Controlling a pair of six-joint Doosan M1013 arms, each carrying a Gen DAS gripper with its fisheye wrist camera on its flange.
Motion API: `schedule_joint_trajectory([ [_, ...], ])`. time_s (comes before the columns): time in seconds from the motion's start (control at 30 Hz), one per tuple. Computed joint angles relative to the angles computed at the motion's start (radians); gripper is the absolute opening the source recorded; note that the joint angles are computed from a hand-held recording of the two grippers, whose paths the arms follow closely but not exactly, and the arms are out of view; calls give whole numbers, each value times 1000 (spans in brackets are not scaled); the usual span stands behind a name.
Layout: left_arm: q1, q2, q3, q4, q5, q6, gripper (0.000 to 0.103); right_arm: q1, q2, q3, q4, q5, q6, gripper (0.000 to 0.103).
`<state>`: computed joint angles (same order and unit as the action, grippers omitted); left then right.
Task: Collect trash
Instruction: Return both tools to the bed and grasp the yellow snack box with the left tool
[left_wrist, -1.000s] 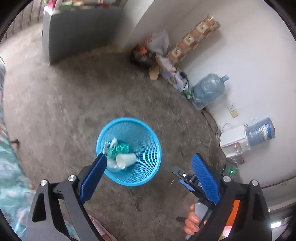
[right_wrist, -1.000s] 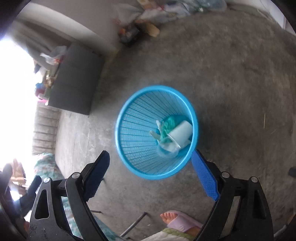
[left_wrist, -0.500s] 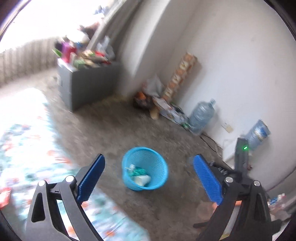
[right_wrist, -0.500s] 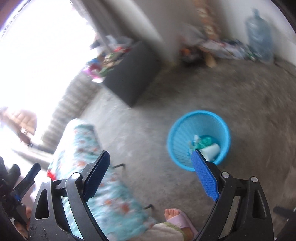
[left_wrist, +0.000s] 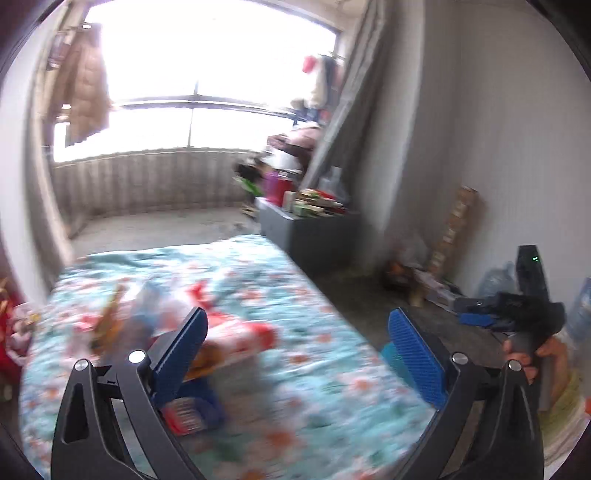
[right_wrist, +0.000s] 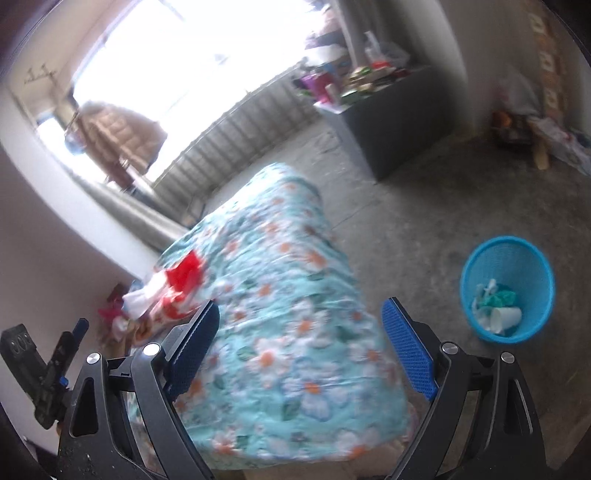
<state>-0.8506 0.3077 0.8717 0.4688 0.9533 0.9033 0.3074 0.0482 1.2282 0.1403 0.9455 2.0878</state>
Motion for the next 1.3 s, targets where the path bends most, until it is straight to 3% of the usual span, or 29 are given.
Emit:
schedule_joint_trajectory([
  [0.17,47,-119,174,157,32,-249,96,44,64,-85,77,25,-85,86],
  [0.33,118,-159,242,144,8,-356,95,83,143,-183,165,57,-142,82],
  [0.43,152,-153,245,97,-29,-318,89,96,188,-240,225,78,-168,79],
  [0.6,218,-93,189,-94,-50,-151,79,111,248,-318,267,121,-174,75],
  [0.87,293,-11,129,-308,20,-76,57,123,294,-381,279,183,-174,73],
  [1.13,325,-31,181,-413,-25,-105,24,123,307,-395,275,197,-171,72],
  [1.3,331,-55,211,-404,-65,-143,19,127,316,-412,277,198,-180,71],
])
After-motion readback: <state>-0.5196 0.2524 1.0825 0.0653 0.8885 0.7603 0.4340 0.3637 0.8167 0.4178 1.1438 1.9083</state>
